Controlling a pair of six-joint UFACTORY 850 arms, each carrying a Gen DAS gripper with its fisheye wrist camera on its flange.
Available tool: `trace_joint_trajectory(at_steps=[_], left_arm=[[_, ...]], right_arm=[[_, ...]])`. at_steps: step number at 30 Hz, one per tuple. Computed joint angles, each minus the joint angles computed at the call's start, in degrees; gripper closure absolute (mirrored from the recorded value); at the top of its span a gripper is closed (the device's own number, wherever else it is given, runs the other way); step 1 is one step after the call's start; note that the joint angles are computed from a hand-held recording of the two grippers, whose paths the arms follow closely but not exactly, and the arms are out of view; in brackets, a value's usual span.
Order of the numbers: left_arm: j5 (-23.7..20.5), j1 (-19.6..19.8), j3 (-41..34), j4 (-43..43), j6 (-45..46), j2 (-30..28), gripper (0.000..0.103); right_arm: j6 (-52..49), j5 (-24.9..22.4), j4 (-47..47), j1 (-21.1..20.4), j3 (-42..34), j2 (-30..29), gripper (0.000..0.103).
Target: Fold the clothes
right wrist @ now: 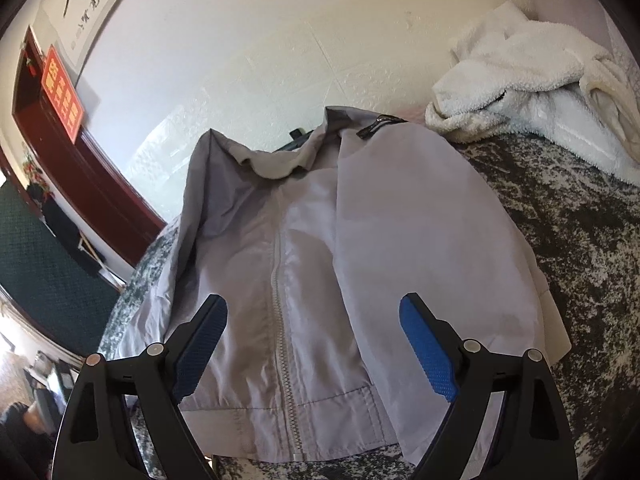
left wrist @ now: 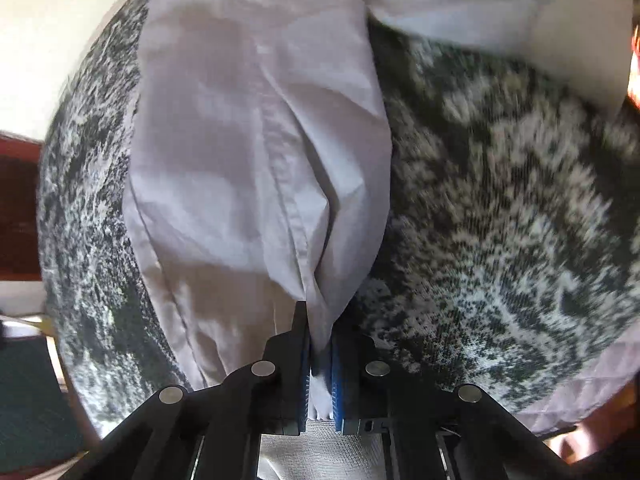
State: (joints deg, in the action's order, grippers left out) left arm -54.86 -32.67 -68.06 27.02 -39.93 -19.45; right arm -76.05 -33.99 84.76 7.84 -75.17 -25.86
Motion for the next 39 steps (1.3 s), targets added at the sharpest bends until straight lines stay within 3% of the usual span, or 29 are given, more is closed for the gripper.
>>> trace_joint_trajectory(at_steps=[6,12,15,20,24,26,28,30,33,36,39], left_arm=[[0.3,2.6,1.6,-0.1,-3.0,2.4,0.097],[4.9,8.5,3.7,-2.9,-3.3,7.9,0.098],[4.5,11.6,2.2,-1.9,-1.8,9.6,0.098],[3.3,20.6,-1.2,4.2,-7.0,12.6,0.098],[3.5,31.2,-2.3,8.7,-16.1,14.9,0.097],[5.9,37.6,-2.0,7.4,-19.1,15.4,0.085],[7.6,43.5,-2.2,3.4,-20.3,14.2,0.060],[8.1,48.1,-2.8,-0.8,-21.5,12.2,0.046],[13.1,52.3,-0.5,-7.7,-24.6,12.3,0.044],[16.6,51.5,1.7,-4.9,-31.9,13.4,0.044],[17.5,45.8,1.7,-2.5,-27.1,13.9,0.044]], right_arm=[[1.0,0.2,-0.7,0.1,-0.6,-0.4,0.013],[2.6,1.0,-2.3,0.4,-1.2,-1.0,0.013],[3.1,1.9,-3.1,0.5,-1.3,-1.2,0.013],[5.0,4.1,-4.6,0.8,-1.7,-1.9,0.013],[5.0,5.3,-4.4,1.2,-2.4,-2.7,0.013],[5.3,5.5,-4.8,1.4,-2.9,-3.1,0.013],[5.6,5.0,-5.6,1.7,-3.3,-3.6,0.013],[5.6,4.3,-5.9,1.9,-3.8,-4.1,0.013],[5.4,3.0,-6.2,2.1,-4.8,-4.8,0.013],[4.9,2.6,-6.4,2.3,-5.3,-5.2,0.013],[5.6,1.2,-7.1,2.0,-6.2,-5.8,0.013]])
